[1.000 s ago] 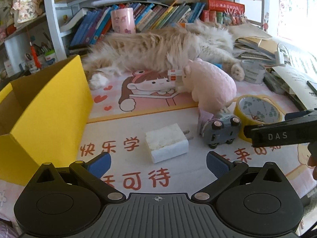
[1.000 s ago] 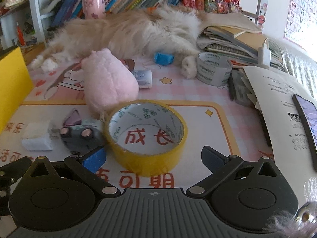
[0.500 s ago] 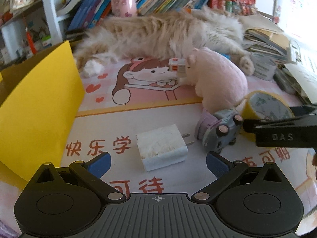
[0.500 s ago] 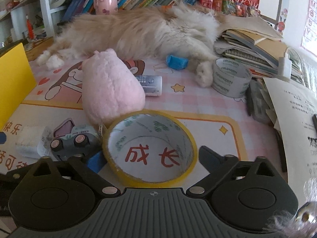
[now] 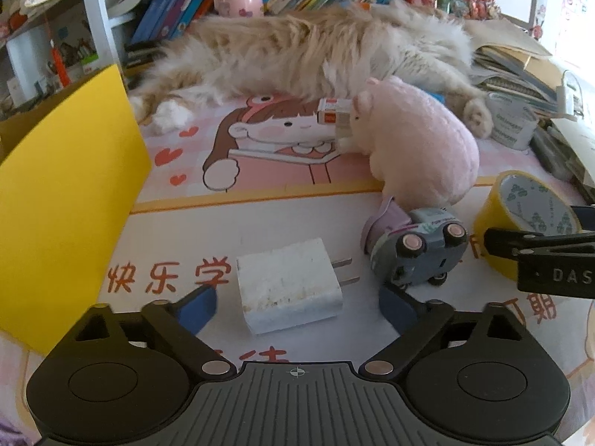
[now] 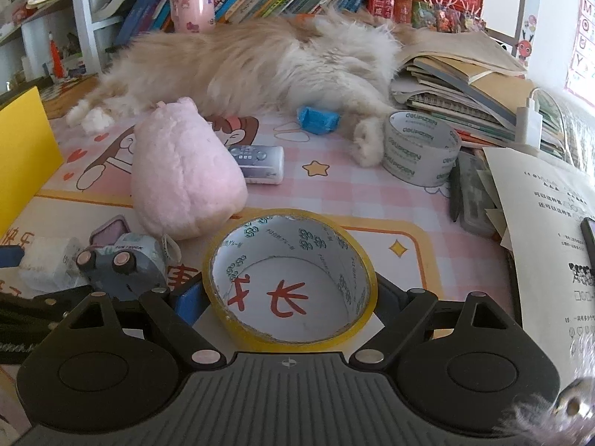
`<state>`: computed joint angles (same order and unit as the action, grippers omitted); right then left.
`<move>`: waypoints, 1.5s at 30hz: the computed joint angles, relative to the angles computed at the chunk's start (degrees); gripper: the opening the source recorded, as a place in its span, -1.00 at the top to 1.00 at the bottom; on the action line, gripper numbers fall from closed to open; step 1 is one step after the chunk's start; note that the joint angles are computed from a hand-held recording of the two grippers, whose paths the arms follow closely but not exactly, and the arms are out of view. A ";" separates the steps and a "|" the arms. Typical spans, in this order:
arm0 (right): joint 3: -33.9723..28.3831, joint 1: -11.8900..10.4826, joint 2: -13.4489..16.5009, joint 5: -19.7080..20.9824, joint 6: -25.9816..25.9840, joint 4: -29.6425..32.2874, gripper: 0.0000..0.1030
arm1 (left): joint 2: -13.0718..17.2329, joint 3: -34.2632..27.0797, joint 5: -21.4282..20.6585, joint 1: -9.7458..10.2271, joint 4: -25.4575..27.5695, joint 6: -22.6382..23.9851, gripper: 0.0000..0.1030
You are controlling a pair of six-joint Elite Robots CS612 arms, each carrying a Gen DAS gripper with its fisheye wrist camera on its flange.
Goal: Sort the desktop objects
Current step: 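Close the left gripper on the white charger while the right gripper grasps the yellow tape roll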
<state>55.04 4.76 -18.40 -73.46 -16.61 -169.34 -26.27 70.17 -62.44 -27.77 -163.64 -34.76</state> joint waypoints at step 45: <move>15.00 0.08 -9.83 6.41 4.10 -11.67 -0.68 | -8.70 15.81 3.23 -1.55 -18.71 -0.36 -0.28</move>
